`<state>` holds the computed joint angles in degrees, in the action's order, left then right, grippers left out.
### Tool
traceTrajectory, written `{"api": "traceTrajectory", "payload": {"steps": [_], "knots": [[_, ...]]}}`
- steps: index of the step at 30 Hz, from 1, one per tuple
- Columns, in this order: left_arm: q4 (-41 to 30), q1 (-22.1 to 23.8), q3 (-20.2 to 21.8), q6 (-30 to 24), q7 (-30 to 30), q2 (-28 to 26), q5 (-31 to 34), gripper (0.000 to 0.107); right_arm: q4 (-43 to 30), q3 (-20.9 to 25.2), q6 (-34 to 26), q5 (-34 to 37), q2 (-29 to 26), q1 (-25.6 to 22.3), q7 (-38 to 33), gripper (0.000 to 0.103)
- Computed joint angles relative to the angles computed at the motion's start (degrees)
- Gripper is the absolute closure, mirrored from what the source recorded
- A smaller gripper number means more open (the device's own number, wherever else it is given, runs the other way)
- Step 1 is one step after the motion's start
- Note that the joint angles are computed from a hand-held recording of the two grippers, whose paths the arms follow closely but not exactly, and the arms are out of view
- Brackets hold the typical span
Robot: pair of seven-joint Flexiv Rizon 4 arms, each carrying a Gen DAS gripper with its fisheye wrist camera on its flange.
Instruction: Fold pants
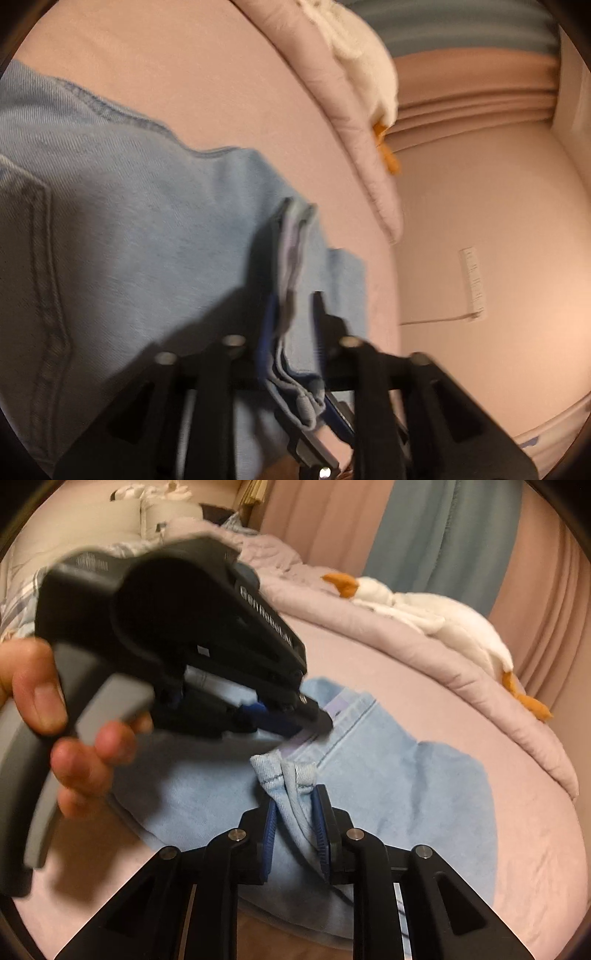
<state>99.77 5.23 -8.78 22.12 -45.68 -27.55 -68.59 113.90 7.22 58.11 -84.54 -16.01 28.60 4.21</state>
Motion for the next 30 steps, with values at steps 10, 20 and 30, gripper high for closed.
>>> {"api": "traceTrajectory", "payload": {"steps": [10, 20, 30], "knots": [[-2.73, -0.59, -0.15, -0.32, -1.95, -0.63, 3.87, 0.100, -0.16, -0.17, 0.40, -6.49, 0.01, -0.47, 5.44, 0.082], [-0.91, -3.24, 1.54, 12.07, 0.22, 0.43, 11.01, 0.090, -4.02, 1.26, 4.36, 4.50, -5.92, -0.18, -6.34, 0.068], [3.13, -4.43, -1.05, 15.06, 14.27, 6.51, 8.63, 0.063, 3.86, -1.43, 20.17, -4.22, 6.61, -10.84, 10.76, 0.052]]}}
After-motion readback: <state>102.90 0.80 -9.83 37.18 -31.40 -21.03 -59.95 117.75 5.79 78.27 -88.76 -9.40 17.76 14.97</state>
